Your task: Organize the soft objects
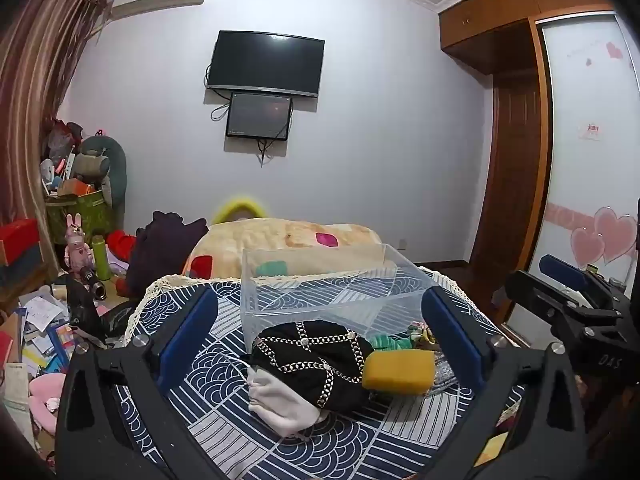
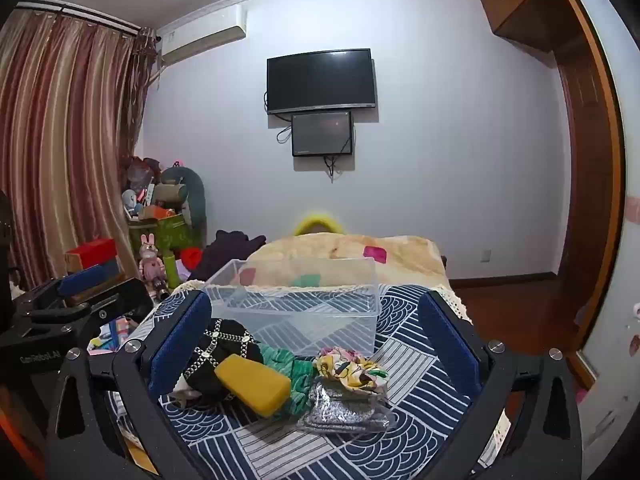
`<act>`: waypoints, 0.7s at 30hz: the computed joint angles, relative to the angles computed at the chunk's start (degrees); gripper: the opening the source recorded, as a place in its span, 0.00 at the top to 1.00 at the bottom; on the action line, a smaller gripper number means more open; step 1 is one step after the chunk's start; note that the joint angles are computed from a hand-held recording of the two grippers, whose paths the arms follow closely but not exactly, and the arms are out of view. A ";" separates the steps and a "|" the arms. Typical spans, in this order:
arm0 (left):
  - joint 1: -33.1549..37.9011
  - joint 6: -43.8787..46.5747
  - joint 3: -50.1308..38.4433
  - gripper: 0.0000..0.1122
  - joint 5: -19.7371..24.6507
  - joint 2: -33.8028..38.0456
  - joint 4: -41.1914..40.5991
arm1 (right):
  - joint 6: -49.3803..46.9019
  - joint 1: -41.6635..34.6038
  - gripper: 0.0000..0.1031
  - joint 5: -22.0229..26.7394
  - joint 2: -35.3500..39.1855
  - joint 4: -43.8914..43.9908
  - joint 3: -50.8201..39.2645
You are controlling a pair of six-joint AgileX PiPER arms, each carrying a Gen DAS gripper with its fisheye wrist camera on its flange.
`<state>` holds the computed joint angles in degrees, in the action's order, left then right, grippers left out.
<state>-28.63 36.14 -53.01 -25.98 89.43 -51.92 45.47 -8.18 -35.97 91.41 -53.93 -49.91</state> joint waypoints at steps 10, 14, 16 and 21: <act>-1.18 0.27 0.48 0.08 -2.87 0.40 0.38 | 0.51 -0.01 0.00 -0.34 0.25 -0.14 -0.08; -1.35 0.75 0.71 0.08 -2.66 -0.44 0.07 | 1.53 -0.11 0.00 -0.11 0.41 -1.19 -0.75; -1.30 -0.50 1.20 0.08 -2.72 -0.81 1.29 | 0.97 -0.23 0.00 -0.62 0.21 -0.87 -0.10; -1.61 -0.38 1.31 0.08 -3.37 -0.83 1.15 | 0.68 0.04 0.00 -0.60 0.19 -0.55 -0.11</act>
